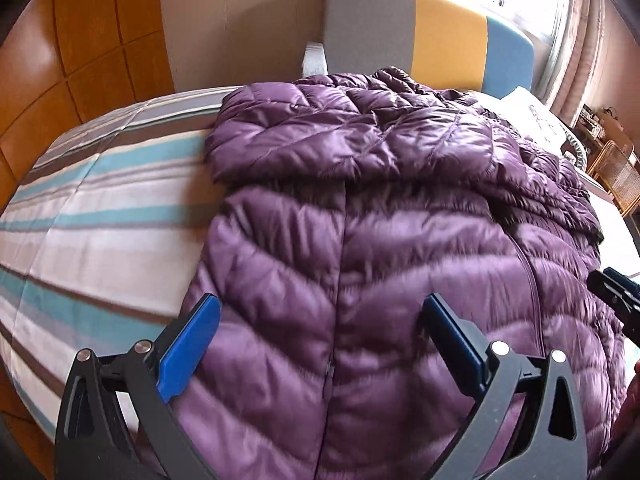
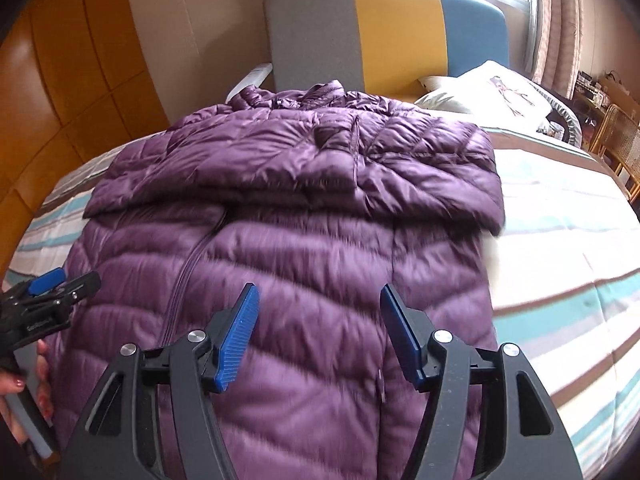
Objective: Fold large clothes
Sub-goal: 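Lower the folded jacket edge onto the body and open both tools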
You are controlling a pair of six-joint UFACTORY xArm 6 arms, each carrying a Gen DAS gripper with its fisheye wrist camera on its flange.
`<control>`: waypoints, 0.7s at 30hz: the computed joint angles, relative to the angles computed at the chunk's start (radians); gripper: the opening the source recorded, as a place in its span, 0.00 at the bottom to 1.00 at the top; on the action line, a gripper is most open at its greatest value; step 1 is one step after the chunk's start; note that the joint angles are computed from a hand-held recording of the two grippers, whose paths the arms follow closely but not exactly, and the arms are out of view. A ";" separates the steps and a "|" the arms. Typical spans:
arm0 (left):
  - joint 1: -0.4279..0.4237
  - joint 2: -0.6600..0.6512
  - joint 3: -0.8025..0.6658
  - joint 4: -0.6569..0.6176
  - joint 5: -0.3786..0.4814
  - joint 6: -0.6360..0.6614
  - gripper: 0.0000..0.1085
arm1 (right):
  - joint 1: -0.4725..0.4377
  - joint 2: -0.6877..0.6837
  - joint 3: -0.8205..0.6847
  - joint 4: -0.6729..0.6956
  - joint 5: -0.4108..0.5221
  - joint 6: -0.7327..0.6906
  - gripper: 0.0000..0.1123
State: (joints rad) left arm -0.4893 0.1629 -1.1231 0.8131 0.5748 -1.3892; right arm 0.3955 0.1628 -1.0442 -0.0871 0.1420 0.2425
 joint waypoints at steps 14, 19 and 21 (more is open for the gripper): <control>-0.047 -0.257 0.283 0.151 0.006 -0.128 0.93 | -0.050 -0.292 0.335 0.176 -0.018 -0.163 0.65; -0.051 -0.330 0.371 0.140 0.022 -0.139 0.93 | -0.090 -0.388 0.433 0.222 0.015 -0.202 0.65; -0.046 -0.362 0.411 0.136 0.003 -0.143 0.91 | -0.102 -0.417 0.464 0.235 0.024 -0.219 0.65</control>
State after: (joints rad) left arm -0.5352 -0.1989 -0.7117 0.9488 0.5777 -1.5323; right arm 0.2938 -0.2547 -0.5802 0.1475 0.1663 0.0237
